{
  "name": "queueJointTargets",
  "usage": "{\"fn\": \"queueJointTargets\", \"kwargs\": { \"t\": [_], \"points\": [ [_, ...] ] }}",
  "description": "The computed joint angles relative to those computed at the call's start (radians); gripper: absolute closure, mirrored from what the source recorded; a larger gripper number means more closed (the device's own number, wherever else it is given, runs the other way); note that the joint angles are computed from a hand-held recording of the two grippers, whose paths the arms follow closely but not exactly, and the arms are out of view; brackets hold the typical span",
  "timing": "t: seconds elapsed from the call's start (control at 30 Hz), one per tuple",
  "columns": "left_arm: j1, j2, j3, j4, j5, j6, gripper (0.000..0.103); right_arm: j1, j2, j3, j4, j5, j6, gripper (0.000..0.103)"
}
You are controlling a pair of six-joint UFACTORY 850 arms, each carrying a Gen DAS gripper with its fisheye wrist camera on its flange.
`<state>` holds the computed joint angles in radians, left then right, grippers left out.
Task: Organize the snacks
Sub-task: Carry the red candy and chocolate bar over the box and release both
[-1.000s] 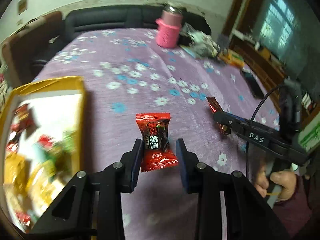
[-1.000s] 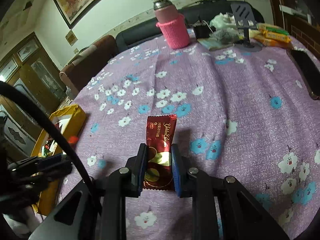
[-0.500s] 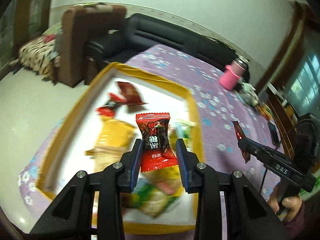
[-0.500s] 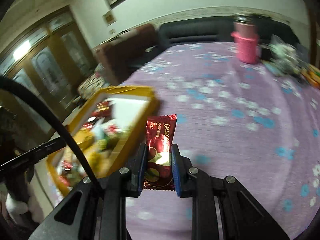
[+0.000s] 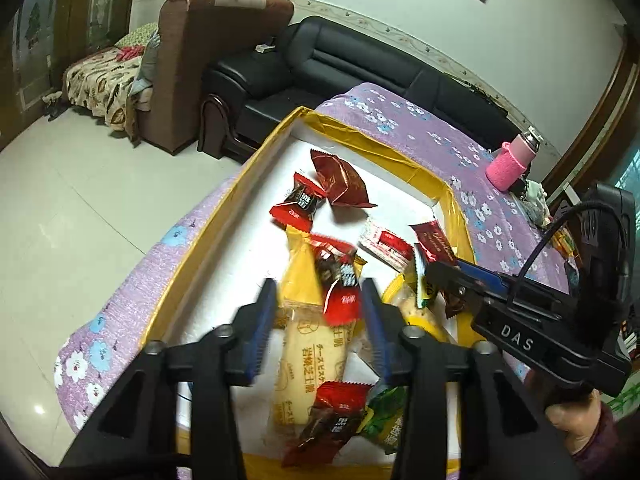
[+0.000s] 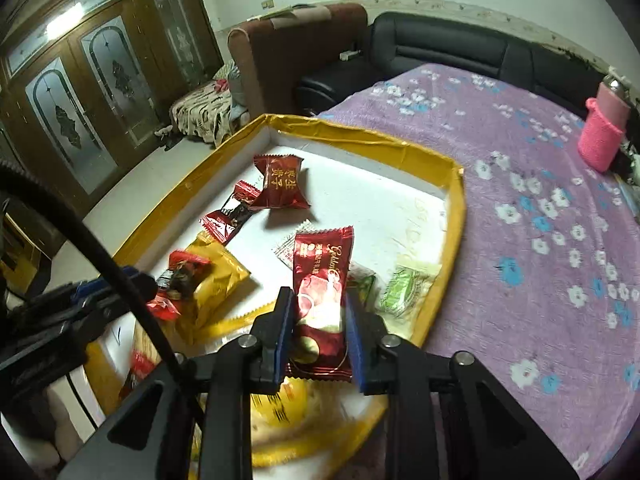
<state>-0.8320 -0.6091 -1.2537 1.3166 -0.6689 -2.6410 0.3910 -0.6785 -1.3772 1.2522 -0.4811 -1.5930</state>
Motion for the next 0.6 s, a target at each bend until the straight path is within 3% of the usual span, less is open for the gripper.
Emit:
{"fn": "queueJointTargets", "kwargs": {
  "t": [0.03,0.17,0.3,0.5,0.6],
  "points": [
    [-0.002,0.0,-0.001,0.003,-0.003,-0.008,0.038,0.0,0.005,0.005,0.013,-0.006,-0.005,0.075],
    [-0.02,-0.01,-0.039,-0.027,-0.037,0.033,0.032,-0.029,0.045,0.048,0.108,-0.055,-0.083,0.059],
    [-0.053,-0.031,-0.106,-0.061,-0.106,0.101,0.02,-0.082,0.119,0.135,0.247,-0.103,-0.225,0.057],
    [-0.128,-0.129,-0.316,-0.19,-0.35,0.321,0.002,-0.187,0.238,0.31,0.526,-0.13,-0.519,0.045],
    [-0.161,-0.179,-0.404,-0.171,-0.429,0.372,0.0,-0.237,0.281,0.385,0.663,-0.141,-0.655,0.042]
  ]
}}
